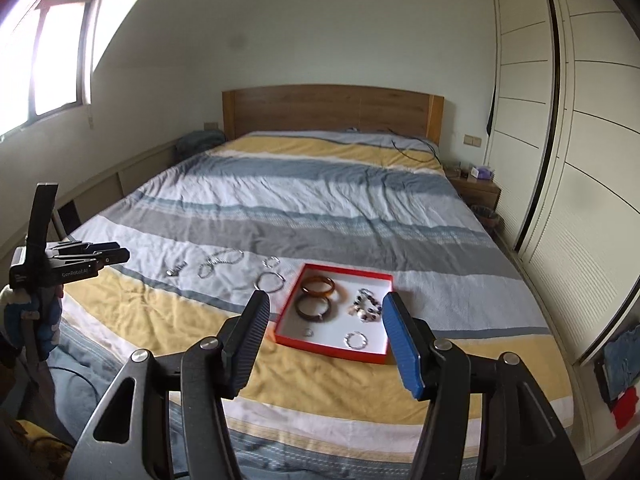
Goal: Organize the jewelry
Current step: 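Withdraw both tools from the red box and back away from the bed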
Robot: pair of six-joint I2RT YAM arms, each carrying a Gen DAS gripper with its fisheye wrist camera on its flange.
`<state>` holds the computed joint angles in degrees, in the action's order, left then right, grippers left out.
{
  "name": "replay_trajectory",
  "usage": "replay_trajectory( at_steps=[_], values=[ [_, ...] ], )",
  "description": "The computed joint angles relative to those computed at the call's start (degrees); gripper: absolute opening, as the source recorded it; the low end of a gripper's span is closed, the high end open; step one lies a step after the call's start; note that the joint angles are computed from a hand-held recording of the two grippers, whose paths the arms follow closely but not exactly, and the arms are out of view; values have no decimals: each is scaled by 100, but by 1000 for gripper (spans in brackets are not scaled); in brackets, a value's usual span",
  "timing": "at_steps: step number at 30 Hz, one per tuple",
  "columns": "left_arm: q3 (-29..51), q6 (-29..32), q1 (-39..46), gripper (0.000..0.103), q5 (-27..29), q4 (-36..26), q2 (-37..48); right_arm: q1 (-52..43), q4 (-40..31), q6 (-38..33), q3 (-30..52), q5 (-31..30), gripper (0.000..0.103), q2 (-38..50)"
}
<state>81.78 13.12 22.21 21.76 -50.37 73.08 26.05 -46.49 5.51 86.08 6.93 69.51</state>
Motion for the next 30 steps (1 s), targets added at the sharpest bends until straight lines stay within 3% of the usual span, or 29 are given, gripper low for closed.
replay_trajectory(
  at_steps=[9, 15, 21, 30],
  values=[
    [192, 781, 2498, 39, 1580, -534, -250, 1502, -251, 431, 515, 954, 58, -32],
    [257, 1133, 3645, 39, 2248, -707, -48, 1970, -118, 479, 615, 1129, 59, 181],
    [171, 1154, 4113, 39, 2405, -606, 171, 1969, 102, 560, 375, 930, 59, 306],
    [-198, 838, 3897, 39, 1833, -28, 415, 1438, 545, 630, 23, 413, 59, 608]
  ],
)
